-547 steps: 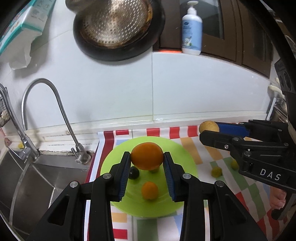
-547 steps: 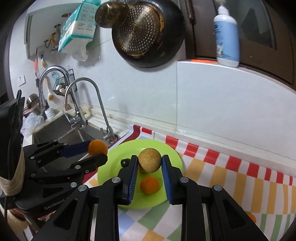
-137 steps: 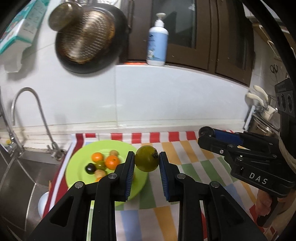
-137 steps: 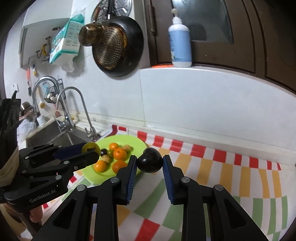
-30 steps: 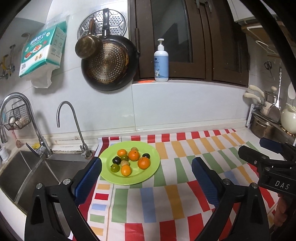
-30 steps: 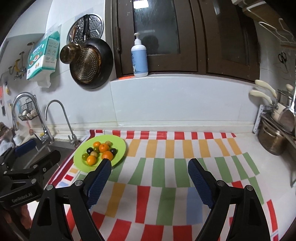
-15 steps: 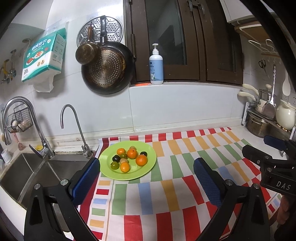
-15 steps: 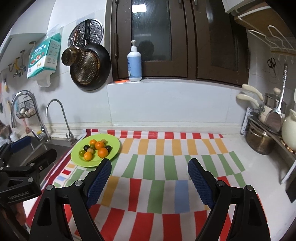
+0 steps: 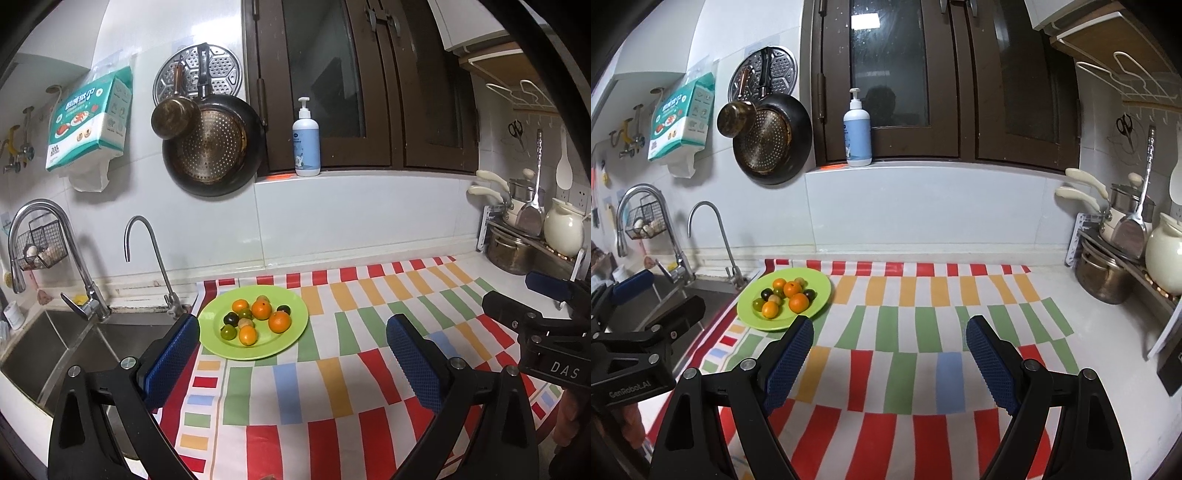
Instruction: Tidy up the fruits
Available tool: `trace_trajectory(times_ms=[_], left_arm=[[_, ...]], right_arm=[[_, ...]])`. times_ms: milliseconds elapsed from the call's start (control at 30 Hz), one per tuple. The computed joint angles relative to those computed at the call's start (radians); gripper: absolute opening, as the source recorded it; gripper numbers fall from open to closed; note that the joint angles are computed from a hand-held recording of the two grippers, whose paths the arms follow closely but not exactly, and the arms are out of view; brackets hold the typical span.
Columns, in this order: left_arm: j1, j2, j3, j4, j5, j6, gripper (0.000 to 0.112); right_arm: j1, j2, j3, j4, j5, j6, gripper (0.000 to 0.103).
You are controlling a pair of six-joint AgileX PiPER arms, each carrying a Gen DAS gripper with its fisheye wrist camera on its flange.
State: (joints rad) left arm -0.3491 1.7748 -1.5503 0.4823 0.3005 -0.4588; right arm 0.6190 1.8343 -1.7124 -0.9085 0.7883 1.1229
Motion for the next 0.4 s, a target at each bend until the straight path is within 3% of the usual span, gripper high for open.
trace_trajectory(times_ms=[400], left_arm=[[-0.003, 0.006, -0.004, -0.008, 0.006, 0.002, 0.103]], right_arm=[[-0.012, -0.005, 0.016, 0.03, -0.008, -0.011, 0.085]])
